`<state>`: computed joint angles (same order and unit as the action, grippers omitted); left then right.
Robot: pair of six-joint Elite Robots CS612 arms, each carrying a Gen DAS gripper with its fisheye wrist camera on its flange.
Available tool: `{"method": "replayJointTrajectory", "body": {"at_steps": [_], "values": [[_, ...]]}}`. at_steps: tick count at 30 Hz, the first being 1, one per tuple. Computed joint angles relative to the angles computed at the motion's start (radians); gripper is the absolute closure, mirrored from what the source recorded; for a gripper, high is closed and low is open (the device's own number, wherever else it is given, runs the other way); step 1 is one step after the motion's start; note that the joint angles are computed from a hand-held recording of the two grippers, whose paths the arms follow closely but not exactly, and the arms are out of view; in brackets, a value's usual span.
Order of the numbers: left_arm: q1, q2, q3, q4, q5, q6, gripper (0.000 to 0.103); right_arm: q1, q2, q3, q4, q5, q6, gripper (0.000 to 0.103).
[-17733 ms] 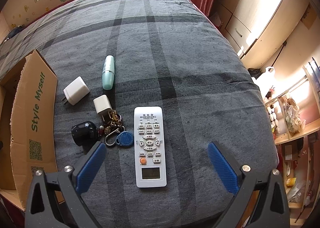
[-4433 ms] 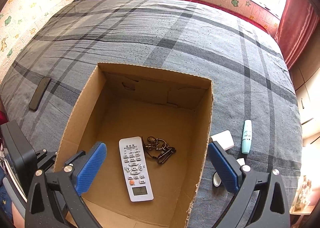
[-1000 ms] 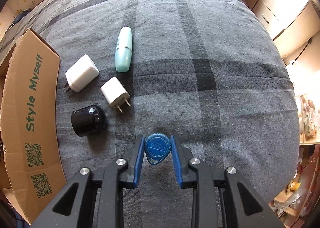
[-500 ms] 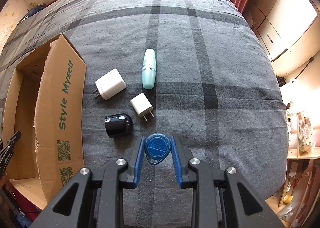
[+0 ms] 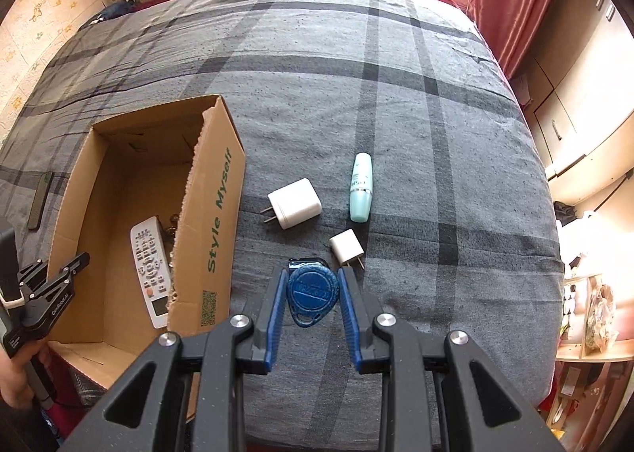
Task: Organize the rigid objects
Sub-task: 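Lift the blue key tag with the right gripper and carry it over the box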
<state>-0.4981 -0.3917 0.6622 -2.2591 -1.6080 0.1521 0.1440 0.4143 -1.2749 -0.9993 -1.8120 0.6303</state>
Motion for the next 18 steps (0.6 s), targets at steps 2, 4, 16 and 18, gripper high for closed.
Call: {"method": "replayJointTrajectory", "body": {"at_steps": [2, 4, 16, 18], "values": [[0.000, 0.000, 0.000, 0.001, 0.000, 0.000, 0.087, 0.005, -0.011, 0.021, -0.024, 0.006, -0.020, 0.075], [0.000, 0.000, 0.000, 0.000, -0.001, 0.000, 0.087, 0.011, -0.022, 0.043, -0.049, 0.010, -0.038, 0.075], [0.000, 0.000, -0.001, 0.001, -0.001, -0.001, 0.087, 0.038, -0.075, 0.177, -0.174, 0.057, -0.122, 0.075], [0.000, 0.000, -0.001, 0.001, -0.001, -0.001, 0.087, 0.041, -0.082, 0.200, -0.194, 0.067, -0.133, 0.075]]}}
